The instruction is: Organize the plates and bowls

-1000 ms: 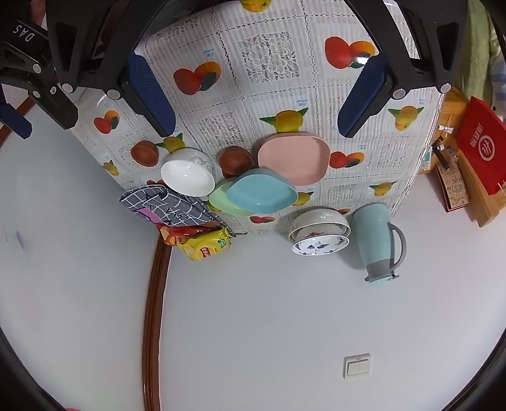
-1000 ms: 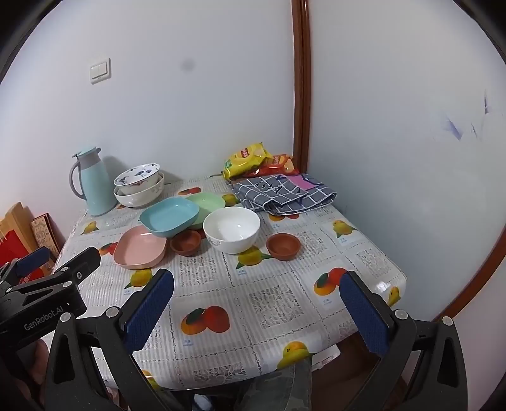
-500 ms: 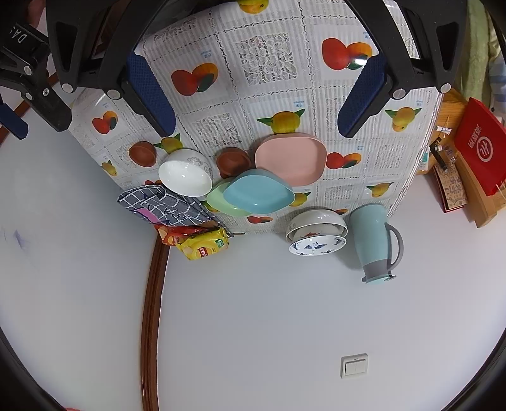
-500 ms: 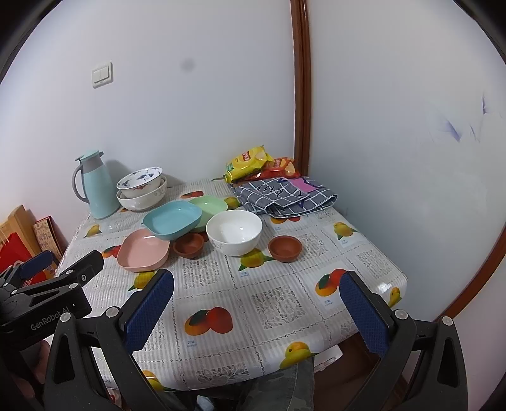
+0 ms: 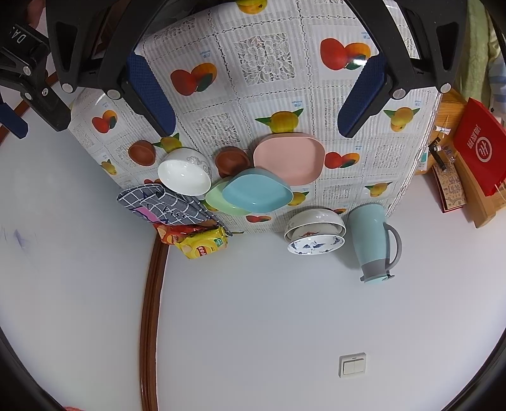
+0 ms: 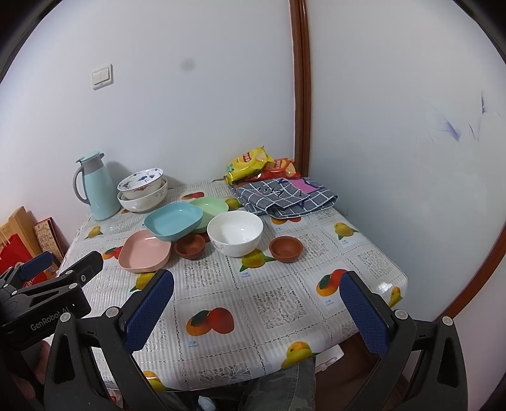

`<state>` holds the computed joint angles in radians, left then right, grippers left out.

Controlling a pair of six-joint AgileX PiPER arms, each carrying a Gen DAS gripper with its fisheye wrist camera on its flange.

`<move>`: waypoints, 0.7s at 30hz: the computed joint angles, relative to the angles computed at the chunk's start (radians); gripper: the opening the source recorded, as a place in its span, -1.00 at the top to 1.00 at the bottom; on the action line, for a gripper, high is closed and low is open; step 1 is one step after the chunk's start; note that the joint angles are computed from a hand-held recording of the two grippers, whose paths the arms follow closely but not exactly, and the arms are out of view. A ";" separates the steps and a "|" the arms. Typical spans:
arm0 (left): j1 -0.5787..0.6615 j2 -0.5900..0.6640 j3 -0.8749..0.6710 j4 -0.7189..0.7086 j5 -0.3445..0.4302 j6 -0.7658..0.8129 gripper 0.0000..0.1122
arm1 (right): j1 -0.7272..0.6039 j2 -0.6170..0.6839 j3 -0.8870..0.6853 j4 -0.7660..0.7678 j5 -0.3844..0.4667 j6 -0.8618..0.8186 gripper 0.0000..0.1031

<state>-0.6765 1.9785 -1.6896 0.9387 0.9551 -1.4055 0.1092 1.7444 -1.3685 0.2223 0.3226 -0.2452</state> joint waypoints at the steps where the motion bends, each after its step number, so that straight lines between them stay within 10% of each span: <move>1: 0.000 -0.002 0.000 0.000 0.002 0.000 -0.83 | 0.000 0.000 0.000 0.000 0.000 -0.001 -1.00; 21: 0.000 -0.015 0.012 0.007 0.003 -0.004 -0.83 | 0.006 -0.012 0.003 -0.003 0.003 0.002 -1.00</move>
<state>-0.6762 1.9639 -1.6779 0.9459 0.9580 -1.4095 0.1152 1.7329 -1.3652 0.2193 0.3253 -0.2434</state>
